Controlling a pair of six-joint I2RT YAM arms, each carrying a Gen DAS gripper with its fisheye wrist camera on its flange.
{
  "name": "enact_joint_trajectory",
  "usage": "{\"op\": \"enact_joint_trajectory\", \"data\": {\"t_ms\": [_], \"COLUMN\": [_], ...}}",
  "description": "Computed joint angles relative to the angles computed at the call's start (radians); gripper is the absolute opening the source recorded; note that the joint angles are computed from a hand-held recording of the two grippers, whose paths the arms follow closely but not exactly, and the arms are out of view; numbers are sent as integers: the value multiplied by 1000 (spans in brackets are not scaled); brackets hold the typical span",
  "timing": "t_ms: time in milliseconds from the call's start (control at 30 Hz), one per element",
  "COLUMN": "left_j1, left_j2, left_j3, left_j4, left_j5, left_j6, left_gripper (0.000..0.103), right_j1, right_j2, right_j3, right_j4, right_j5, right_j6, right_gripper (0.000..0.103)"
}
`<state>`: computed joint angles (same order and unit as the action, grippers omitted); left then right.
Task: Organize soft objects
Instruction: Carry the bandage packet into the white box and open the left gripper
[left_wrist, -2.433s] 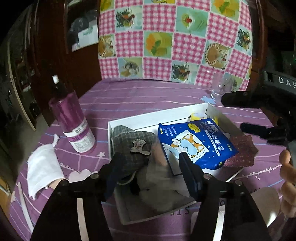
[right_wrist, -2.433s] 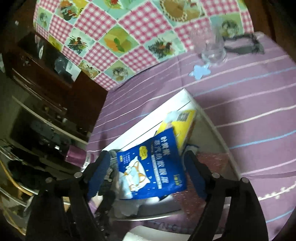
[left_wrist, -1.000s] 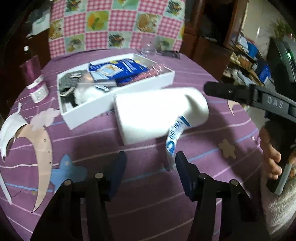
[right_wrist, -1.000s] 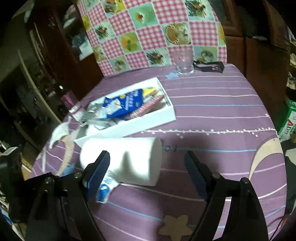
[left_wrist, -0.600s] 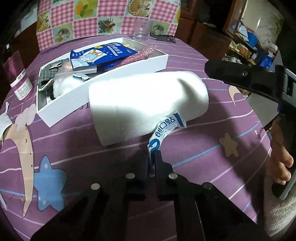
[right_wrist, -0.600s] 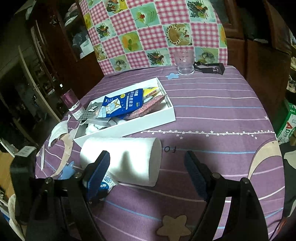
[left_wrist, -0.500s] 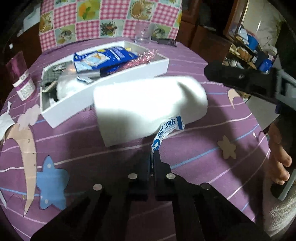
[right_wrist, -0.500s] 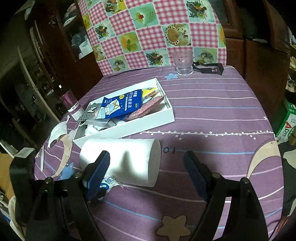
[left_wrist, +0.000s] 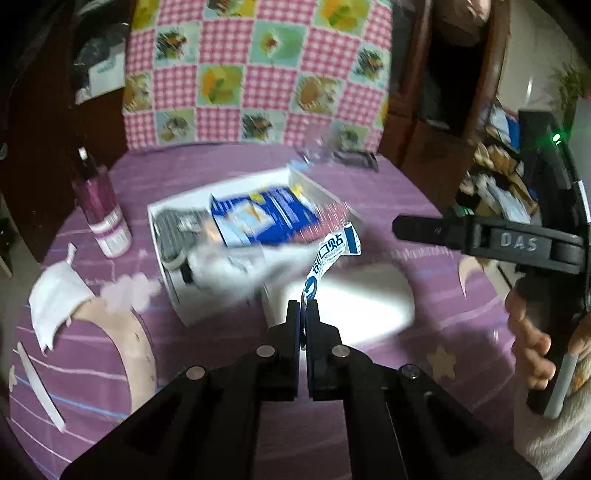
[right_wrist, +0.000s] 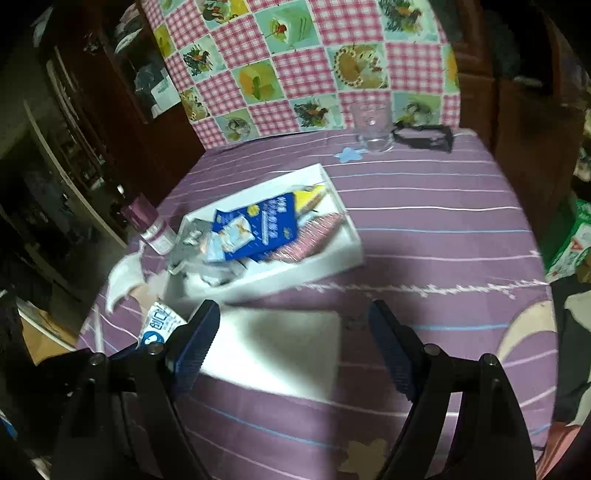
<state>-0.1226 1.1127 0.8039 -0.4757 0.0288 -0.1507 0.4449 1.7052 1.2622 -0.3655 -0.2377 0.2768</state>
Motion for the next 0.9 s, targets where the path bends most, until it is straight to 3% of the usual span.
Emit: {"op": "enact_joint_trajectory", "data": {"t_ms": [167, 233, 333, 533, 567, 600, 667, 767, 900], "left_j1": [53, 109, 170, 208, 216, 225, 227, 188, 142], "left_j2": [125, 189, 290, 410, 417, 423, 403, 376, 351], "left_j3": [70, 94, 131, 93, 84, 71, 28, 6, -9], "left_j4": [94, 136, 194, 349, 368, 391, 458, 488, 491], "left_j5": [-59, -9, 22, -30, -27, -23, -37, -140, -192], "left_j6": [-35, -53, -96, -129, -145, -166, -176, -142, -89], "left_gripper": [1, 1, 1, 5, 21, 53, 81, 81, 81], "right_j1": [6, 17, 27, 39, 36, 32, 18, -1, -7], "right_j2": [155, 228, 307, 370, 369, 366, 354, 347, 341], "right_j3": [167, 248, 329, 356, 343, 332, 295, 268, 266], "right_j4": [32, 27, 44, 121, 141, 159, 208, 244, 233], "right_j5": [-54, -45, -46, -39, -44, -49, -70, -105, -94], "right_j6": [118, 141, 132, 66, 64, 69, 107, 148, 144], "right_gripper": [83, 83, 83, 83, 83, 83, 83, 83, 83]}}
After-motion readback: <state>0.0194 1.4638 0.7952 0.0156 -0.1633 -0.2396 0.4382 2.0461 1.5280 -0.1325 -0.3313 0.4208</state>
